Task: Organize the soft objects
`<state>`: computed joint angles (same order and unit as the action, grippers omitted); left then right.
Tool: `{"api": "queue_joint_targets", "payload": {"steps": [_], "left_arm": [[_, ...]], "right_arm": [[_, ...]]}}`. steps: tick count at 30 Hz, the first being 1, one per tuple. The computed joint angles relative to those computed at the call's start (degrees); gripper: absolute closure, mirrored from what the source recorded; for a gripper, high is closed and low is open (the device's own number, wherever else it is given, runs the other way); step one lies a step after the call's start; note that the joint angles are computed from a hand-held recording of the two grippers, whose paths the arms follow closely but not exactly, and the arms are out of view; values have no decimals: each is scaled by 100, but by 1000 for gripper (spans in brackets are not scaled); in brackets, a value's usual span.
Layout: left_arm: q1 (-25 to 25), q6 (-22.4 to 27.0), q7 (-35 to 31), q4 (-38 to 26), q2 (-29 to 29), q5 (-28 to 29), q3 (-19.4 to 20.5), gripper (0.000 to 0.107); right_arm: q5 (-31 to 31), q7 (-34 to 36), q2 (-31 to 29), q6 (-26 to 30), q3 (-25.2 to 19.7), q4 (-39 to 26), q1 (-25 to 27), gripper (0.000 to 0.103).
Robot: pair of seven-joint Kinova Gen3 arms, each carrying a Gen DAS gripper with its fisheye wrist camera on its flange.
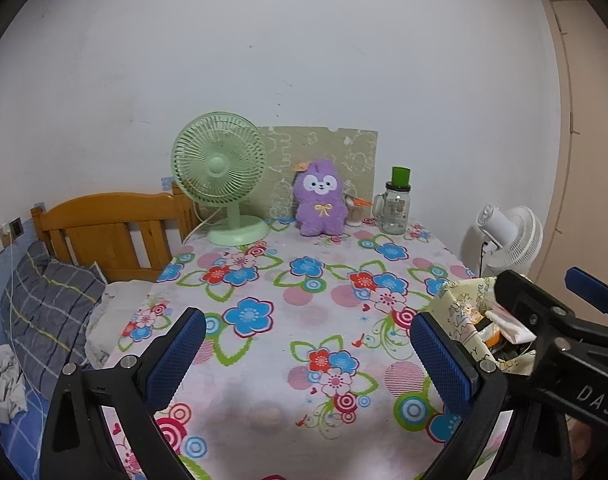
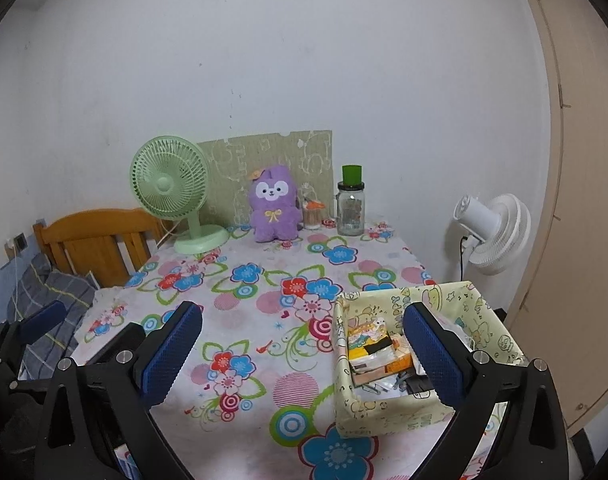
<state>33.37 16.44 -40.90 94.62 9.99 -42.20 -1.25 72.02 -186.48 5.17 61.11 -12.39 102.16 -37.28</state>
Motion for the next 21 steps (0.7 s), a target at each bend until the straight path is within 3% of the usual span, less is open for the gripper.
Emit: {"api": "queue_joint_targets", "payload": {"steps": [10, 21], "left_arm": [[60, 23, 704, 157, -135, -621, -90, 5], [-94, 95, 1010, 174, -159, -917, 139, 5]], "right_arm": [[135, -166, -82, 185, -89, 113, -78, 0], [160, -180, -111, 350, -145, 163, -91, 0]]}}
